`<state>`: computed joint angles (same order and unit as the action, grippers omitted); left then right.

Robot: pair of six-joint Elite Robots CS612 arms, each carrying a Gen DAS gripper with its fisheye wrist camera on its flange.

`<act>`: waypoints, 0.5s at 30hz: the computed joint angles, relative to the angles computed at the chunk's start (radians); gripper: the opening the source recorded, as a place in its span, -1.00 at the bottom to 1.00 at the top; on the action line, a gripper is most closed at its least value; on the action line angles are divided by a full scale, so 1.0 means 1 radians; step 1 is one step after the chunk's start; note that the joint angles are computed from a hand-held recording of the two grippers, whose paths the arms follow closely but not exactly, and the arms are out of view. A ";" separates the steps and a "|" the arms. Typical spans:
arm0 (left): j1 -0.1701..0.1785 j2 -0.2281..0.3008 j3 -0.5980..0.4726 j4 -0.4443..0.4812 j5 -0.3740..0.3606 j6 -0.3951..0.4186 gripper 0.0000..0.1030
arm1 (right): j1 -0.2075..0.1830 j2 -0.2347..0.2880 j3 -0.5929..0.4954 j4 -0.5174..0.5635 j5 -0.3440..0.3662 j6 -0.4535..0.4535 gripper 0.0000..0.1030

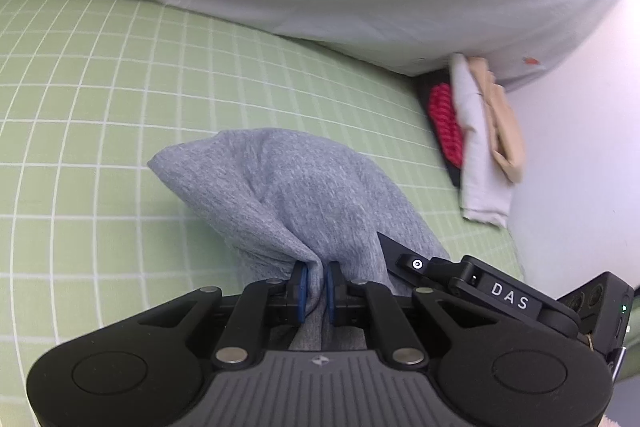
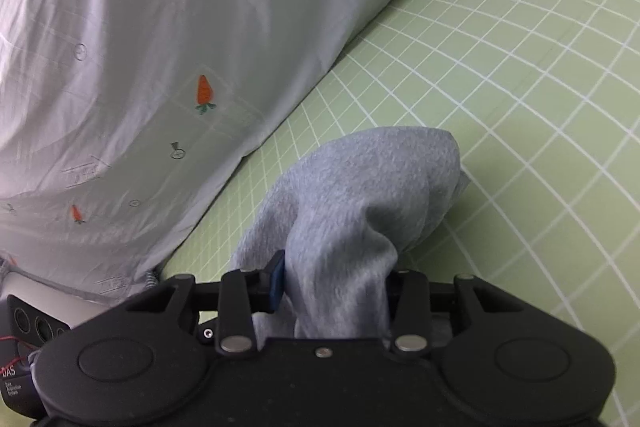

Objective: Fold clothes
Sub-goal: 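Lift the folded grey bundle with both tools and carry it to the clothes stack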

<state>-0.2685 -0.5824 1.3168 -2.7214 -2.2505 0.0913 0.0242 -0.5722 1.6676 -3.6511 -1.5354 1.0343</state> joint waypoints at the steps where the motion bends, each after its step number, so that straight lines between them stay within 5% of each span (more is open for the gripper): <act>1: -0.004 -0.014 0.024 -0.021 -0.002 0.006 -0.83 | 0.000 -0.007 0.018 -0.024 -0.007 0.008 -0.23; 8: -0.077 -0.073 0.128 -0.165 -0.010 0.010 -0.83 | -0.050 -0.063 0.161 -0.199 -0.022 0.015 -0.24; 15: -0.215 -0.065 0.145 -0.374 0.037 -0.179 -0.83 | -0.227 -0.150 0.301 -0.265 0.101 -0.226 -0.24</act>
<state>-0.4832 -0.6470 1.4620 -3.0950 -2.2134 -0.0878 -0.2026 -0.7226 1.9687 -3.9163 -1.4341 0.8087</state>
